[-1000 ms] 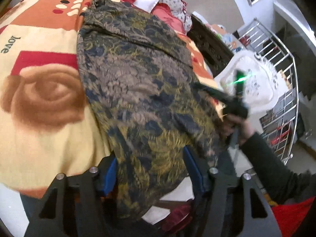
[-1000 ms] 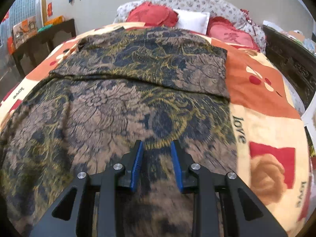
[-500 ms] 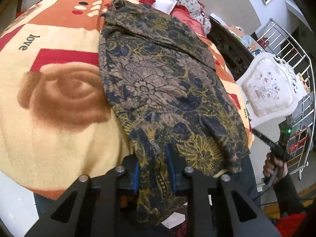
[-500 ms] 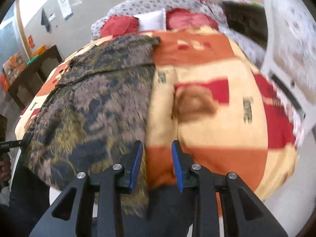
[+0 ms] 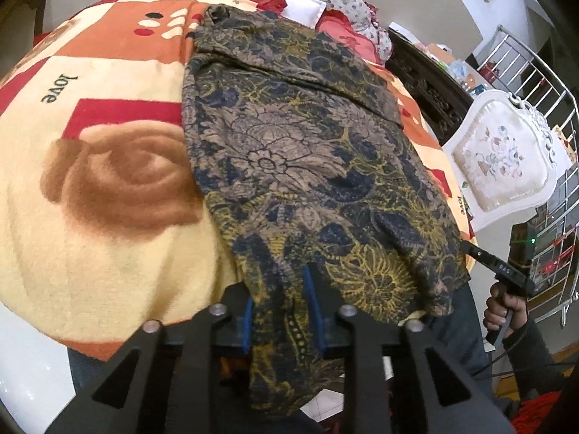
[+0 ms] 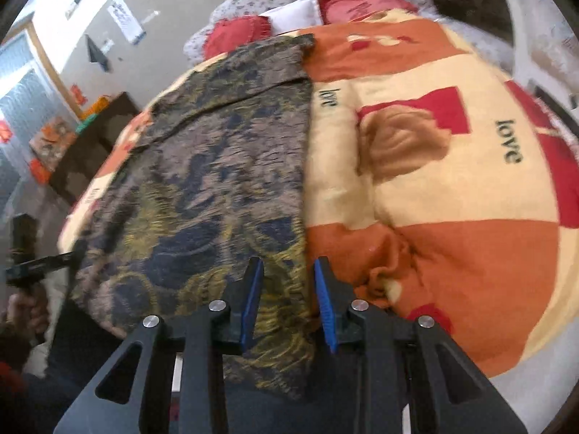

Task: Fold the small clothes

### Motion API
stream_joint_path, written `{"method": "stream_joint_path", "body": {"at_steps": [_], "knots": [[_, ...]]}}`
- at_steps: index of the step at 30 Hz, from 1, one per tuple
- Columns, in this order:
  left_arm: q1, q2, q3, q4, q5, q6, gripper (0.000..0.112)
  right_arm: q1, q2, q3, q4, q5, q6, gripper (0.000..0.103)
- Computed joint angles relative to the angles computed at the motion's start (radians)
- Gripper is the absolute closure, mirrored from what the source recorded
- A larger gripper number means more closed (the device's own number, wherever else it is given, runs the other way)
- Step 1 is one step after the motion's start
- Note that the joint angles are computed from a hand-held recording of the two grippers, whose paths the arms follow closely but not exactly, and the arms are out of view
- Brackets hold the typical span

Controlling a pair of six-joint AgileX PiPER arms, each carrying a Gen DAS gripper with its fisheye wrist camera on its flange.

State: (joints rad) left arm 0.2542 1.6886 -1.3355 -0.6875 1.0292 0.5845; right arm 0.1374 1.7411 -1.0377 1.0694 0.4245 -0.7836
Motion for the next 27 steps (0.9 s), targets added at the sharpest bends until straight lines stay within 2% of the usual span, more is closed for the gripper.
{"method": "stream_joint_path", "body": {"at_steps": [2, 5, 8, 10, 12, 14, 16, 19, 27], "knots": [[-0.002, -0.001, 0.005, -0.013, -0.005, 0.006, 0.076, -0.024, 0.013, 0.008, 0.065, 0.052, -0.066, 0.084], [-0.005, 0.001, 0.007, -0.034, -0.007, 0.008, 0.066, -0.024, 0.017, 0.016, 0.031, 0.054, -0.022, 0.086], [-0.014, 0.005, -0.005, -0.017, -0.01, -0.01, 0.066, -0.005, 0.003, 0.019, 0.07, 0.036, -0.059, 0.086], [-0.011, 0.008, -0.012, -0.02, -0.006, -0.022, 0.066, 0.02, 0.016, -0.007, -0.007, 0.027, -0.002, 0.086], [-0.005, 0.009, -0.015, -0.022, -0.01, -0.031, 0.071, 0.022, 0.024, -0.012, -0.053, 0.019, 0.038, 0.086], [-0.003, 0.007, -0.018, -0.004, -0.013, -0.047, 0.11, 0.011, 0.024, -0.014, -0.032, 0.03, 0.054, 0.086], [0.01, -0.002, -0.012, -0.018, -0.014, -0.036, 0.11, 0.029, 0.001, -0.026, -0.118, 0.023, 0.13, 0.095], [0.041, -0.038, -0.006, -0.037, -0.009, -0.018, 0.11, 0.034, -0.049, -0.035, -0.158, 0.038, 0.158, 0.096], [0.229, -0.129, -0.041, -0.139, 0.15, 0.023, 0.11, -0.016, -0.242, -0.017, -0.127, 0.122, 0.112, 0.096]]}}
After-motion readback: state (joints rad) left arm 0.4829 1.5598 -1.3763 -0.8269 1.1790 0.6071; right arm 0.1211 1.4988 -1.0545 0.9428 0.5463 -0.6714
